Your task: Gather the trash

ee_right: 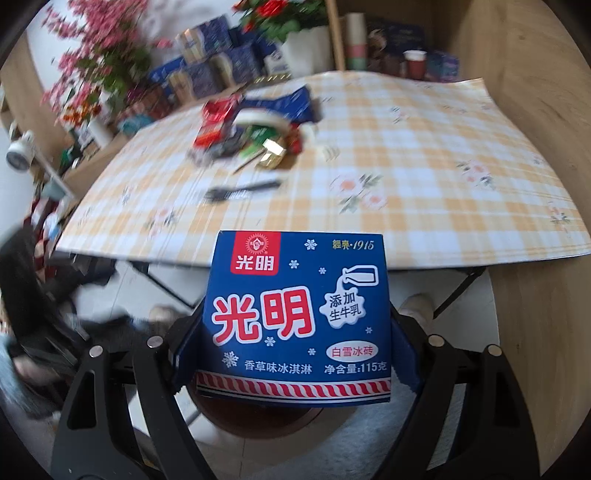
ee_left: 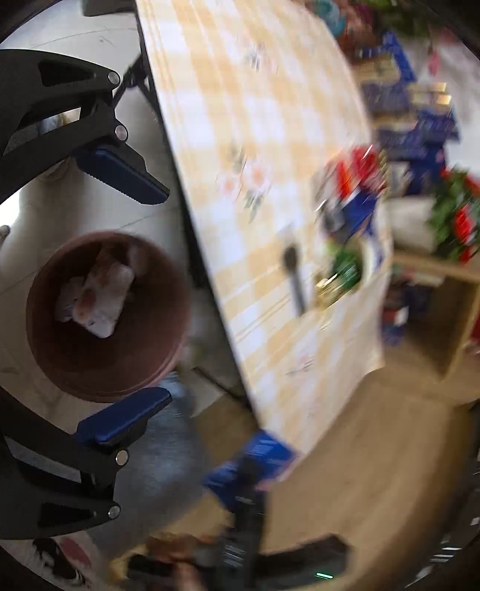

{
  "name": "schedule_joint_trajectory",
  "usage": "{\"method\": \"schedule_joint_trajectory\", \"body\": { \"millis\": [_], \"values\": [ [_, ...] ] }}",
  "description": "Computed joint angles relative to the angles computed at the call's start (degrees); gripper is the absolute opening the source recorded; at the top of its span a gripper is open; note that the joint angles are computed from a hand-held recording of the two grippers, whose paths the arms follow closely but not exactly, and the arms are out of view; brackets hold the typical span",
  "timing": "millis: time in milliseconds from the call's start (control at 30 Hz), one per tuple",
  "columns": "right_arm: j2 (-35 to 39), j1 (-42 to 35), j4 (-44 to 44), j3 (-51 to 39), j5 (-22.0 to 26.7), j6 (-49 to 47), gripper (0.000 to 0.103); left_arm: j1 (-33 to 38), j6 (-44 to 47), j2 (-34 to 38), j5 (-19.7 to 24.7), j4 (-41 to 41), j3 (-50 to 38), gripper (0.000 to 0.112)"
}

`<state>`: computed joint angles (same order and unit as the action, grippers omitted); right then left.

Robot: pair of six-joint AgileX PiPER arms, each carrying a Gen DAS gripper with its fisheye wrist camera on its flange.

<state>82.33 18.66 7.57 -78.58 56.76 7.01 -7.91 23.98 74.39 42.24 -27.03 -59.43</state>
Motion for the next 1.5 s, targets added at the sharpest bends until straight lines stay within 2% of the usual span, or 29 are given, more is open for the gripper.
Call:
{"method": "schedule_joint_trajectory", "body": {
  "millis": [100, 333, 433, 600, 700, 833, 1067, 1367, 1500],
  "values": [
    [0.6, 3.0, 0.4, 1.8, -1.0, -0.6, 0.082, 2.7, -1.5, -4.4, -1.2, 1.5, 1.7, 0.097],
    [4.3, 9.0, 0.5, 3.9, -5.9, -2.0, 0.082, 5.7, -4.1, -10.7, -7.4, 4.5, 7.6, 0.097],
    [6.2, 11.5, -0.4, 4.7, -9.1, -2.4, 0.082, 4.8, -10.1, -13.1, -12.2, 10.6, 10.9, 0.097],
    [8.7, 13.4, 2.4, 6.5, -14.8, -4.0, 0.082, 2.4, -25.6, -15.7, -15.7, 24.6, 13.8, 0.097],
    [10.5, 13.8, 3.2, 6.9, -16.8, -3.6, 0.082, 2.3, -31.0, -15.3, -15.9, 29.4, 14.1, 0.097],
    [13.5, 14.1, 1.8, 6.5, -18.3, -1.2, 0.082, 2.7, -32.7, -14.1, -15.1, 30.9, 13.9, 0.097],
    [15.4, 11.5, 5.3, 7.6, -18.0, -1.6, 0.082, 4.2, -31.7, -12.6, -14.6, 28.7, 13.4, 0.097],
    [15.1, 6.6, 11.9, 10.0, -18.6, -2.3, 0.082, 4.1, -33.6, -11.4, -13.9, 30.3, 13.0, 0.097],
    [14.9, 5.8, 13.9, 10.6, -18.7, -3.1, 0.086, 4.8, -33.3, -11.4, -13.9, 29.5, 13.1, 0.097]
  ]
}}
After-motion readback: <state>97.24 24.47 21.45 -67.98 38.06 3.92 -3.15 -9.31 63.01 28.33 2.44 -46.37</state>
